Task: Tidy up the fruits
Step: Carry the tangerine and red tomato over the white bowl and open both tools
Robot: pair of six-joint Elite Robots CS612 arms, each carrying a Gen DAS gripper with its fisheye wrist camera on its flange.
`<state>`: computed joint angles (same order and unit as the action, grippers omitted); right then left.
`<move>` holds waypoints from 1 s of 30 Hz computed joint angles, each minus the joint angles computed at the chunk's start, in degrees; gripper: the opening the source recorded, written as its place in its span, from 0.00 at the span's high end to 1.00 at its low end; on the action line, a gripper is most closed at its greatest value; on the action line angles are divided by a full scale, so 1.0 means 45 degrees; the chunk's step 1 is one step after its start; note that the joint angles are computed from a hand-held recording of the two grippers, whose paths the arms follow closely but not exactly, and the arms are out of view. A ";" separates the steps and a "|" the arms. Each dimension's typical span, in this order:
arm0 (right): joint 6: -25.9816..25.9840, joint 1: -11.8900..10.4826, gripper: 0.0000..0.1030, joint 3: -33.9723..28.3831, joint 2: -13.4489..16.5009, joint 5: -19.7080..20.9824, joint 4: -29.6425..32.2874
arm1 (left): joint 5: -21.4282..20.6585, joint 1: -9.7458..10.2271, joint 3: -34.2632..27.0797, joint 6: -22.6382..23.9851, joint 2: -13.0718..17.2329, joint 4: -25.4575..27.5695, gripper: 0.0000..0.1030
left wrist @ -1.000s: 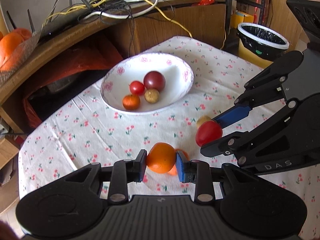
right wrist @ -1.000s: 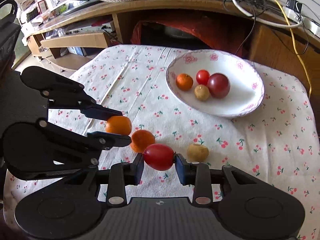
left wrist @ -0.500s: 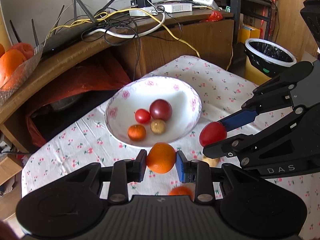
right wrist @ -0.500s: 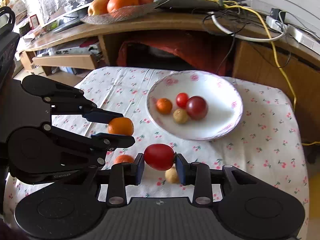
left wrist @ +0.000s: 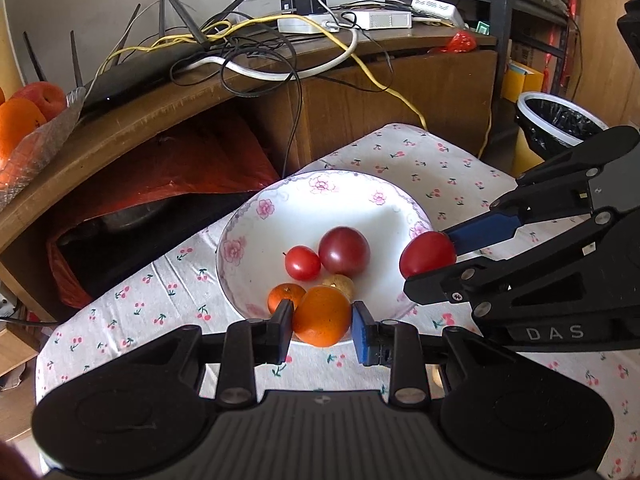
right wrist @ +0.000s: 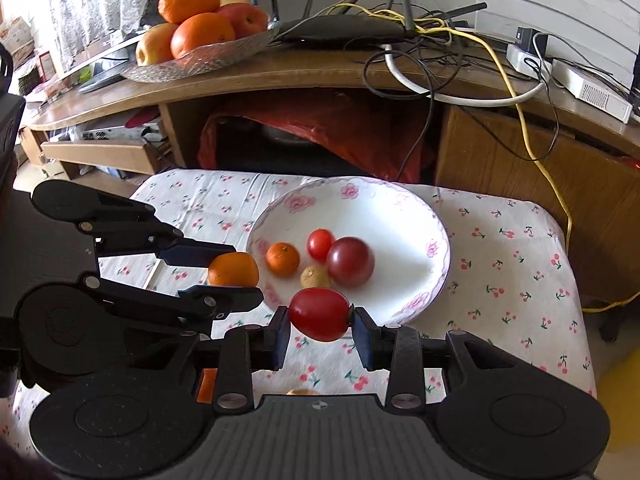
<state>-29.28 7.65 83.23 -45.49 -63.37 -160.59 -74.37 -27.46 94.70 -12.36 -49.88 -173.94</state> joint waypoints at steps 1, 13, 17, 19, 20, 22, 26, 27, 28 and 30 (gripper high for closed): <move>0.0007 0.0016 0.70 -0.0065 0.0047 -0.0076 -0.0019 | -0.0045 0.0025 -0.0056 -0.0035 0.0048 0.0019 0.62; 0.0029 0.0056 0.70 -0.0885 0.0573 -0.0133 0.0693 | -0.0098 0.0201 -0.0483 -0.0365 0.0418 0.0455 0.62; -0.0056 0.0099 0.69 -0.1052 0.0699 -0.0169 0.0780 | -0.0168 0.0242 -0.0585 -0.0478 0.0510 0.0559 0.62; -0.0068 0.0106 0.69 -0.1110 0.0744 -0.0182 0.0831 | -0.0182 0.0243 -0.0619 -0.0464 0.0547 0.0570 0.62; -0.0054 0.0109 0.69 -0.1139 0.0765 -0.0196 0.0867 | -0.0173 0.0241 -0.0630 -0.0449 0.0565 0.0540 0.62; -0.0055 0.0110 0.69 -0.1160 0.0793 -0.0252 0.0871 | -0.0139 0.0235 -0.0646 -0.0432 0.0579 0.0517 0.62; 0.0027 0.0118 0.69 -0.1185 0.0830 -0.0364 0.0788 | -0.0016 0.0217 -0.0644 -0.0389 0.0586 0.0480 0.62; 0.0023 0.0116 0.69 -0.1197 0.0834 -0.0364 0.0811 | -0.0005 0.0220 -0.0637 -0.0382 0.0586 0.0459 0.62; 0.0021 0.0121 0.69 -0.1205 0.0848 -0.0356 0.0771 | 0.0020 0.0218 -0.0630 -0.0403 0.0585 0.0451 0.62; 0.0014 0.0129 0.69 -0.1202 0.0859 -0.0349 0.0678 | 0.0044 0.0219 -0.0618 -0.0428 0.0577 0.0463 0.61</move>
<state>-29.22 8.23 77.83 -41.63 -64.94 -157.53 -74.17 -26.48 91.92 -14.29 -47.28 -171.85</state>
